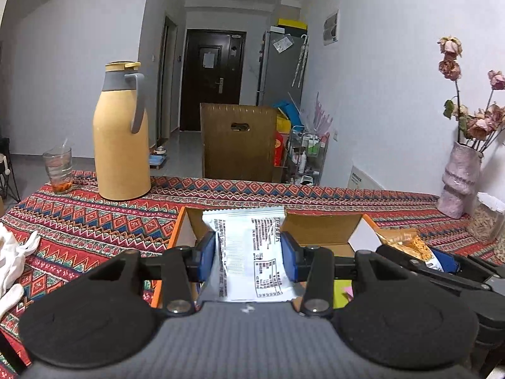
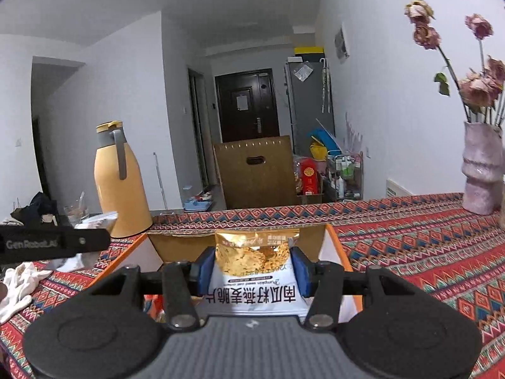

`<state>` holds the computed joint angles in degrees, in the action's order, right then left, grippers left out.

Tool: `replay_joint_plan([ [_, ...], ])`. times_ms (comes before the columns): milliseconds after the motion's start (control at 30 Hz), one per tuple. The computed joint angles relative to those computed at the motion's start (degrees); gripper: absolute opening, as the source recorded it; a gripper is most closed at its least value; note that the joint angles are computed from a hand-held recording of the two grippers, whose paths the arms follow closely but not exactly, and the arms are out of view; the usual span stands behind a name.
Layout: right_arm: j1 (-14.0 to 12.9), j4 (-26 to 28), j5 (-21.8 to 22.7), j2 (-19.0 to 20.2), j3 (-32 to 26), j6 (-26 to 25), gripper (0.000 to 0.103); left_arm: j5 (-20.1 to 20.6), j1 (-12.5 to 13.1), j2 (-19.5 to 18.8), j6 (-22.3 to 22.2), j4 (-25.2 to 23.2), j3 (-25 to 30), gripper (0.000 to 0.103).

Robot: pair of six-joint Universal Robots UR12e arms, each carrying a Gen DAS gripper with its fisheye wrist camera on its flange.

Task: Organize snacks
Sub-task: 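Carry the oat packet and white sachet over the box, then lower both snacks into the box and open both tools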

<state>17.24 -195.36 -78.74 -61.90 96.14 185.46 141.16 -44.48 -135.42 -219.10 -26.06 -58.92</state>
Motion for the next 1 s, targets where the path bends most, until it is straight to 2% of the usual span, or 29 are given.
replay_joint_plan([
  [167, 0.7, 0.1, -1.6, 2.0, -1.4, 0.1, 0.049, -0.5, 0.7, -0.9, -1.1, -0.4, 0.3, 0.044],
  [433, 1.7, 4.7, -3.3, 3.2, -2.5, -3.4, 0.049, -5.5, 1.9, -0.7, -3.0, -2.4, -1.1, 0.044],
  [533, 1.7, 5.4, -3.1, 3.2, -2.4, -3.3, 0.051, -6.8, 2.2, -0.3, -3.9, -2.5, -1.8, 0.053],
  [567, 1.7, 5.5, -3.1, 3.1, -2.4, -3.1, 0.056, -6.8, 2.2, -0.2, -3.9, -2.4, -2.0, 0.057],
  [633, 1.6, 5.4, -3.5, 3.1, -2.4, -2.6, 0.073, -6.3, 2.0, -0.2, -4.0, -1.9, -2.1, 0.072],
  [700, 1.5, 4.8, -3.9, 3.1, -2.2, -1.6, 0.099, -4.7, 1.8, -0.2, -4.4, -1.2, -2.2, 0.092],
  [767, 1.4, 4.3, -4.3, 3.1, -2.1, -0.7, 0.103, -2.8, 1.5, -0.3, -5.4, -1.1, -2.2, 0.103],
  [833, 1.2, 4.2, -4.4, 3.1, -2.0, 0.3, 0.103, -1.4, 1.3, -0.2, -6.6, -1.9, -2.1, 0.103],
  [1000, 1.0, 3.8, -4.7, 2.9, -1.8, 1.2, 0.103, -2.1, 1.6, 0.3, -9.1, -4.4, -2.4, 0.103],
])
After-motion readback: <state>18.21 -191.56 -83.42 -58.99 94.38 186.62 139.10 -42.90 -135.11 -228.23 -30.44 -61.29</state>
